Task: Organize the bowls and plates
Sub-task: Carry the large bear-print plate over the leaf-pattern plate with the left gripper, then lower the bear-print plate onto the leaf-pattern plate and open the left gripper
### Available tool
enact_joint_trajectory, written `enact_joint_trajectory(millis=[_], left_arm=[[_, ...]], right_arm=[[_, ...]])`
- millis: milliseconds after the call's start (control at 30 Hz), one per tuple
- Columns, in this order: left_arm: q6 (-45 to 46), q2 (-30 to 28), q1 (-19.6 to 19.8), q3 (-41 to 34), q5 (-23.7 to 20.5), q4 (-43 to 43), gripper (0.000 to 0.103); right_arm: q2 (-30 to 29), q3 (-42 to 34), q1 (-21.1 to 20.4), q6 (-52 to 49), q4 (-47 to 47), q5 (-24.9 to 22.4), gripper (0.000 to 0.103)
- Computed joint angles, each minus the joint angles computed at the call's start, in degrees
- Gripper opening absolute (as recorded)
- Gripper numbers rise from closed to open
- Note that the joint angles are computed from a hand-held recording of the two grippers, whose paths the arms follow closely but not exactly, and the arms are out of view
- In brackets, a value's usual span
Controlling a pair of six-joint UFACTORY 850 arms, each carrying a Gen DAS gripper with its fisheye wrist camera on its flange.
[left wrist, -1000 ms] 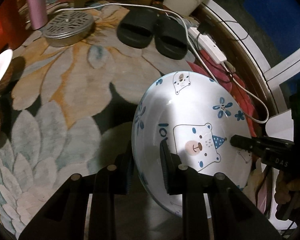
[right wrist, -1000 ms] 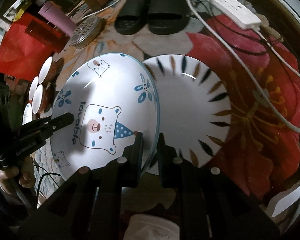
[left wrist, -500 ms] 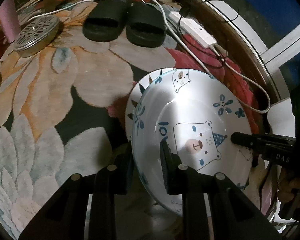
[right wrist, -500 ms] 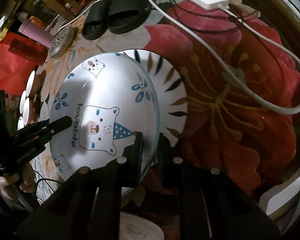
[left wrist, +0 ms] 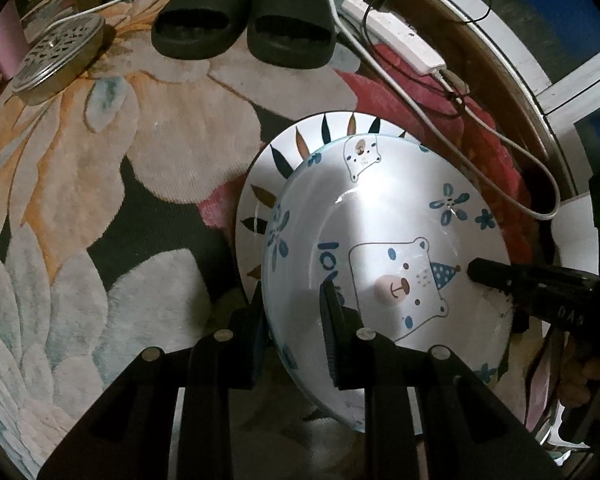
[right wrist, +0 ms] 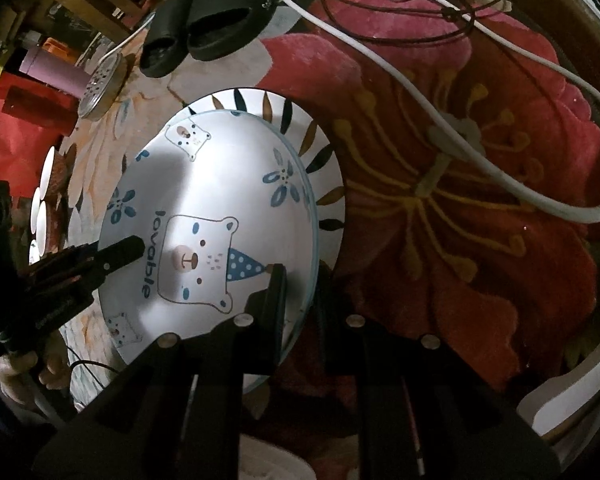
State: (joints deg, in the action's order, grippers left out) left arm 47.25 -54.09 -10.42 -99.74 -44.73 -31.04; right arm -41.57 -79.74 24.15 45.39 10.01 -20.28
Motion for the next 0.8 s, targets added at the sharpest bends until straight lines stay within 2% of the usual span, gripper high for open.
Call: enact_joint_trajectory(millis=[333, 533, 600, 700, 800], left_arm=[[-3.74, -2.05, -0.83, -2.80, -1.62, 2.16, 0.025], [-4.92, -3.35, -0.79, -4.97, -5.09, 1.17, 0.047], [-5.02, -3.91, -0.60, -5.92, -7.27, 0.07, 0.061], [-5.99, -3.87, -0.54, -6.13, -8.54, -0.55, 0.071], [-6.65, -4.27, -0.38, -6.90, -10.14, -1.21, 0.076]], right_arm=[[-1.63, -1.77, -0.68, 4.49, -4.96, -0.35, 0.014], [-1.54, -0.98, -1.17, 2.43, -1.03, 1.50, 0.017], [-1.25, -0.04, -1.56, -1.12, 4.34, 2.83, 0.017], [-0.87, 1.38, -2.21, -9.06, 15.34, 4.54, 0.017], [-0.82, 1.71, -2.56, -13.98, 21.65, 4.71, 0.021]])
